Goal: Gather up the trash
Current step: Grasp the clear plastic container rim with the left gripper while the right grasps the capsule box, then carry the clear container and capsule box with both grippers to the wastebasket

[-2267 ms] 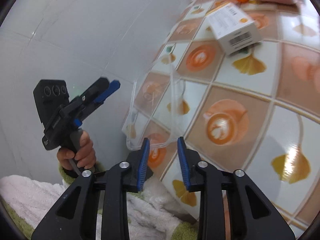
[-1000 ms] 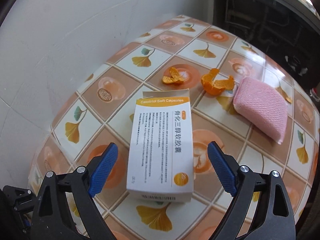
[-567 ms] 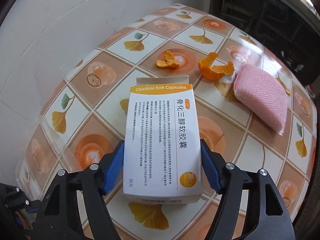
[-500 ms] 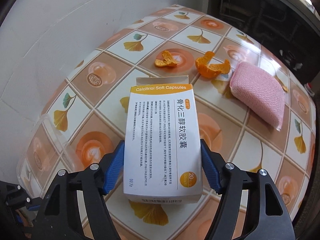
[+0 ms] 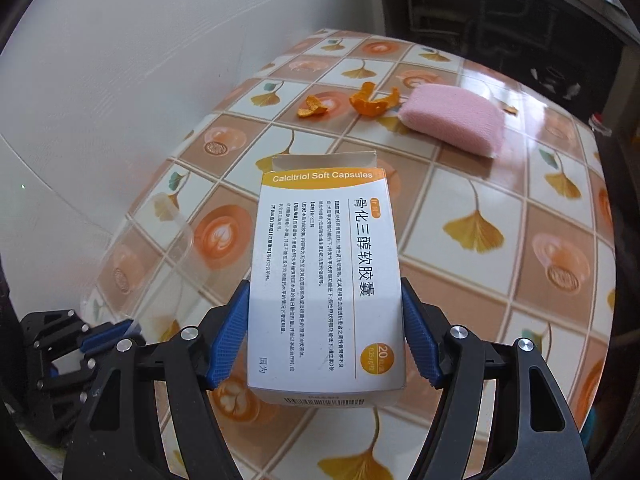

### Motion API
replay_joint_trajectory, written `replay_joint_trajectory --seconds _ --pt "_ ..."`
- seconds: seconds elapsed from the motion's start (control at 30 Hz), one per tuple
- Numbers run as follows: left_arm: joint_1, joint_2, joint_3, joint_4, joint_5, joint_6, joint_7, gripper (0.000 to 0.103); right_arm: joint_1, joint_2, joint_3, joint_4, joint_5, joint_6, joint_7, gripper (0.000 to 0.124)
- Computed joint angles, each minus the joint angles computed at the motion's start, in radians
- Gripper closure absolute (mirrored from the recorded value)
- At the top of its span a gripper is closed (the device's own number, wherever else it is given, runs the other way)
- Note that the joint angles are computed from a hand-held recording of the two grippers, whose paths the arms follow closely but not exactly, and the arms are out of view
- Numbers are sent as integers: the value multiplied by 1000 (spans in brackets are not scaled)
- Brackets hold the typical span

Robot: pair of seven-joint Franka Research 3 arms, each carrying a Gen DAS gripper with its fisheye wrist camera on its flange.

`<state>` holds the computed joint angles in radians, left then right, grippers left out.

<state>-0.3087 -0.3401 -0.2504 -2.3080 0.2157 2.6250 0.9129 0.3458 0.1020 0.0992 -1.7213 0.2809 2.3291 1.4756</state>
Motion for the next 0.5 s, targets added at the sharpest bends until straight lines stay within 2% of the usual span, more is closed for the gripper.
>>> replay_joint_trajectory --seconds 0.3,0.5 --pt "11 2 -28 43 60 5 -51 100 -31 -168 -17 -173 149 81 -48 57" --pt "-1 19 -38 81 71 8 -66 100 -42 -248 -37 -250 229 104 -87 57"
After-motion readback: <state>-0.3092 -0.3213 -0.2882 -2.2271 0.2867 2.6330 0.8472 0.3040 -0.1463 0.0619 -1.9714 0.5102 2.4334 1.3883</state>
